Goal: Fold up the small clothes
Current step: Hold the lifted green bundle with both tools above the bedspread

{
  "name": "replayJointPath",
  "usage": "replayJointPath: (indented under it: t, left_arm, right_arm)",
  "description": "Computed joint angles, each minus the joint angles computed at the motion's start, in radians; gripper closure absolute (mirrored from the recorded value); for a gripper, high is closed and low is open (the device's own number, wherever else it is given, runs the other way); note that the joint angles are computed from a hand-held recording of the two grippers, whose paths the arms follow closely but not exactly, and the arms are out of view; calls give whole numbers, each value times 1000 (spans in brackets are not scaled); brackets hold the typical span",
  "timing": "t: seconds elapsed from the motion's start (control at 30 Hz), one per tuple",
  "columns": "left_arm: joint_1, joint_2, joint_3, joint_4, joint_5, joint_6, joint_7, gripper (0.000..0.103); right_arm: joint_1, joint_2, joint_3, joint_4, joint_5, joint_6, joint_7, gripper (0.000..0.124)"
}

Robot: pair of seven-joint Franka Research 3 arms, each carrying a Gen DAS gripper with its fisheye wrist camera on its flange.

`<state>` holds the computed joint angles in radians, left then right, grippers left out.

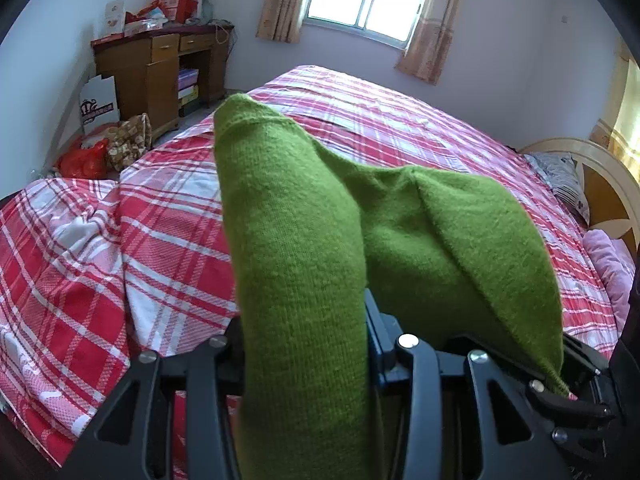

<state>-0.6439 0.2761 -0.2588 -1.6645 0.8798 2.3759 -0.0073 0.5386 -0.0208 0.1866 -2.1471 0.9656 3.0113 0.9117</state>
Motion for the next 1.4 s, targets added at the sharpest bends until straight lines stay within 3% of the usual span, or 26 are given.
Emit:
replayJointPath:
  t: [0.77, 1.4]
  left_arm:
    - [61, -58, 4, -55, 42, -24, -34, 59]
    - [136, -27, 41, -26, 72, -42, 8, 60]
  right_arm:
    - [-26, 144, 56, 174, -113, -5, 35, 87]
    - [-84, 447, 148, 529, -209, -17, -1, 87]
